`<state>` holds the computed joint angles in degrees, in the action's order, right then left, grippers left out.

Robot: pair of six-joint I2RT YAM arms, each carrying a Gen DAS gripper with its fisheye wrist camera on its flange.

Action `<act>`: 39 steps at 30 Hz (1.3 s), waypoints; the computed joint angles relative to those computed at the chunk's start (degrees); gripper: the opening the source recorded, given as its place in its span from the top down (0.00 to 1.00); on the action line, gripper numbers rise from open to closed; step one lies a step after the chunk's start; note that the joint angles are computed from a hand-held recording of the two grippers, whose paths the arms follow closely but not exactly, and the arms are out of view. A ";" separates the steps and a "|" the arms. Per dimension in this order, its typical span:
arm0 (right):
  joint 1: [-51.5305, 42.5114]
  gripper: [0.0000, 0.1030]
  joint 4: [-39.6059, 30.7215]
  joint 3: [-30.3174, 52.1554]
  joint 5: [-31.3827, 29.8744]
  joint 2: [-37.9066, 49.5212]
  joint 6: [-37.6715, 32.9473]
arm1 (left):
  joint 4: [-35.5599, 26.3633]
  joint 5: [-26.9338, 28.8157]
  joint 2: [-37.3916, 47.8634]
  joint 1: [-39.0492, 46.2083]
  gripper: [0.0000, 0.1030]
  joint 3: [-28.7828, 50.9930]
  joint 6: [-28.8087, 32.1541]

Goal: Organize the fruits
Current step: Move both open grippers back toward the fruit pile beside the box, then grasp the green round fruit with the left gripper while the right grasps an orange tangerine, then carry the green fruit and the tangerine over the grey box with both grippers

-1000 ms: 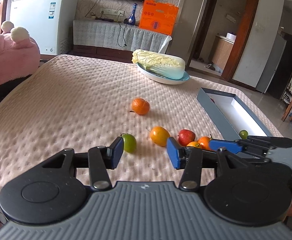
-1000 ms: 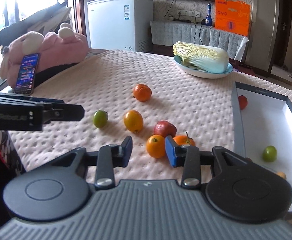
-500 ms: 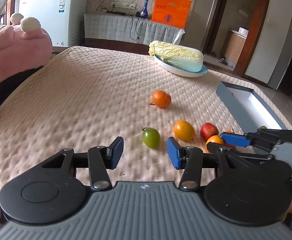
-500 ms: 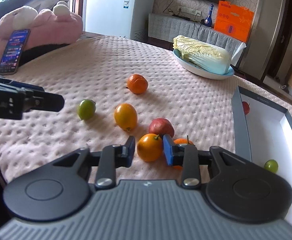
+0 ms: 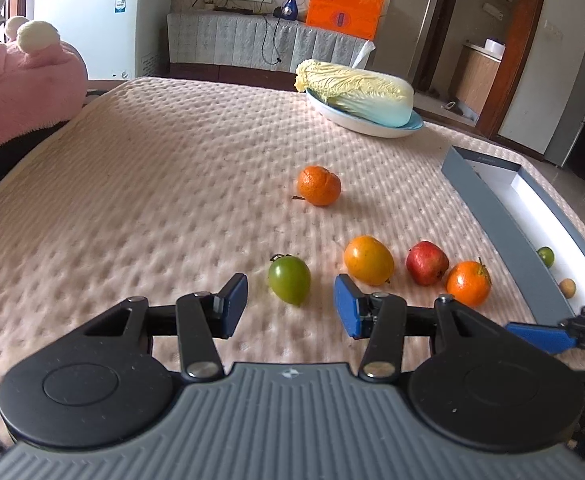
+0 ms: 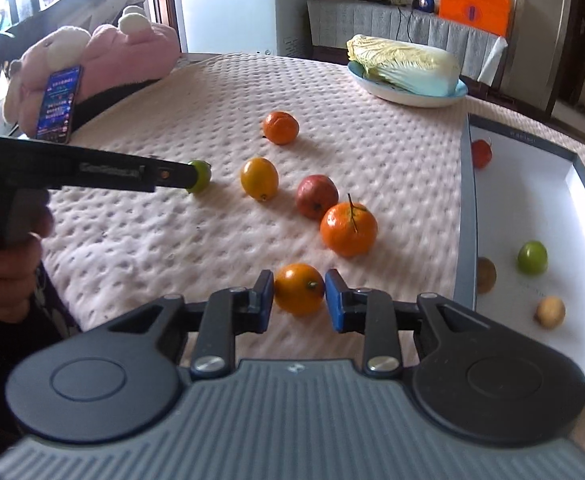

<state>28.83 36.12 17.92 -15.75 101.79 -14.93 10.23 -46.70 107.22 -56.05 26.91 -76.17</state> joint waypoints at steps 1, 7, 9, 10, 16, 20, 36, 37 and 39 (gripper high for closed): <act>0.18 0.69 0.18 -0.21 0.21 -0.10 -0.27 | 0.35 0.53 0.55 0.69 0.47 0.39 0.54; 1.20 0.70 1.89 -0.24 1.22 0.85 -0.38 | 1.46 2.48 3.37 3.33 0.49 2.70 3.36; 1.82 0.69 2.43 -0.29 1.91 1.08 -0.28 | 1.84 3.53 4.47 4.05 0.56 3.42 4.07; 2.13 0.69 2.48 -0.31 2.31 1.04 -0.50 | 1.66 3.53 5.03 4.13 0.56 3.86 4.13; 2.44 0.70 1.76 -0.61 2.99 0.21 -1.08 | 2.33 3.10 5.99 4.95 0.61 4.44 5.07; 1.78 0.70 1.35 -1.89 2.22 -2.23 -1.74 | 4.14 3.82 4.51 5.28 0.71 2.56 3.41; -9.03 0.70 0.84 -5.28 -7.65 -12.32 1.40 | -7.98 -4.31 -0.94 -3.30 0.71 8.02 -0.66; -9.33 0.70 0.88 -5.41 -8.06 -12.65 1.47 | -9.41 -5.01 -0.66 -4.02 0.71 9.38 -0.60; -10.06 0.70 0.64 -5.52 -8.94 -13.45 1.43 | -10.97 -5.45 -0.91 -4.85 0.71 11.37 0.78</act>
